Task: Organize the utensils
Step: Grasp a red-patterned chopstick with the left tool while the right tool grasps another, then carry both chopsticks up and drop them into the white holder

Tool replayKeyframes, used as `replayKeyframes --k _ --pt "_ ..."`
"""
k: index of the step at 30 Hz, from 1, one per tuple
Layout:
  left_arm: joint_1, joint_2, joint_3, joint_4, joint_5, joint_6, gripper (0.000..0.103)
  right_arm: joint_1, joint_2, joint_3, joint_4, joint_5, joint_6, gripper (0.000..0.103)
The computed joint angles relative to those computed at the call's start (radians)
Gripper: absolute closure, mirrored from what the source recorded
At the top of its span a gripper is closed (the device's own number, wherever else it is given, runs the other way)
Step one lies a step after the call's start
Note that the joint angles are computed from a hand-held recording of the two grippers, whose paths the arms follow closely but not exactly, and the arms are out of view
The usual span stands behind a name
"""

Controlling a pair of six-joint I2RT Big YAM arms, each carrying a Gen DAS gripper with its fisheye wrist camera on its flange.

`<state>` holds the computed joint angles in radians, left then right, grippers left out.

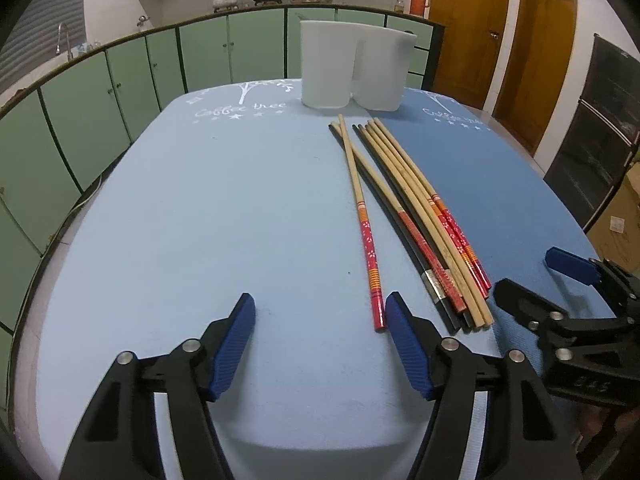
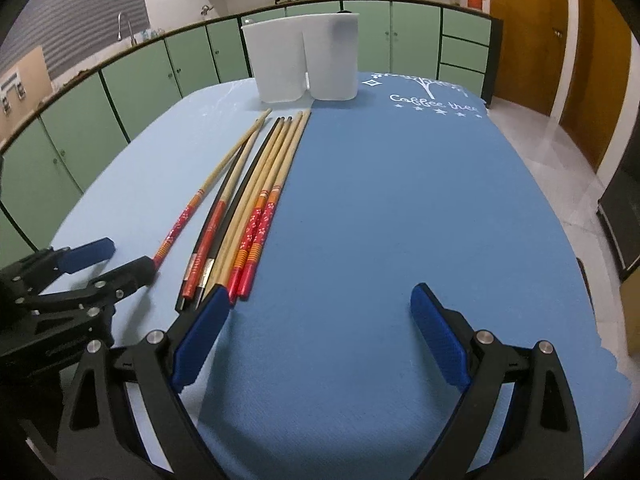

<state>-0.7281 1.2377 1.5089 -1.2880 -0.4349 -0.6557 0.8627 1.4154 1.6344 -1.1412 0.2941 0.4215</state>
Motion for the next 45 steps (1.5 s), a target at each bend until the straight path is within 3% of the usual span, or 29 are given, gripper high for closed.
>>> replayKeyframes --k 7,13,16,18,22,24,26,28,29,38,45 --pt "-0.005 0.009 0.007 -0.021 -0.031 -0.021 0.041 -0.005 0.009 0.002 -0.016 0.066 -0.003 0.018" --pt "-0.011 0.007 0.010 -0.035 -0.044 -0.066 0.042 -0.014 -0.013 -0.022 0.009 0.030 -0.003 0.023" --pt "-0.024 0.012 0.010 -0.031 -0.053 -0.068 0.042 0.000 -0.011 -0.027 0.031 0.031 -0.027 0.037" --pt "-0.030 0.010 0.006 -0.021 -0.053 -0.071 0.044 0.004 -0.010 -0.028 0.048 0.020 -0.036 0.052" --pt "-0.042 0.013 0.000 0.000 -0.072 -0.061 0.064 0.011 -0.014 -0.040 0.084 0.014 -0.054 0.072" --pt "-0.048 0.013 -0.002 0.008 -0.080 -0.055 0.073 0.013 -0.017 -0.045 0.096 0.006 -0.056 0.092" --pt "-0.057 0.017 -0.002 0.015 -0.092 -0.044 0.082 0.014 -0.019 -0.048 0.104 -0.002 -0.059 0.098" --pt "-0.062 0.017 -0.006 0.034 -0.085 -0.026 0.095 0.013 -0.022 -0.051 0.107 -0.013 -0.051 0.098" --pt "-0.066 0.020 -0.005 0.036 -0.088 -0.026 0.096 0.010 -0.024 -0.051 0.108 -0.023 -0.046 0.098" --pt "-0.078 0.011 0.051 0.003 -0.141 0.008 0.097 -0.009 -0.054 -0.003 0.086 -0.012 -0.051 0.098" --pt "-0.077 0.001 0.176 -0.016 -0.201 0.067 0.097 -0.035 -0.062 0.099 0.078 -0.013 -0.091 0.098"
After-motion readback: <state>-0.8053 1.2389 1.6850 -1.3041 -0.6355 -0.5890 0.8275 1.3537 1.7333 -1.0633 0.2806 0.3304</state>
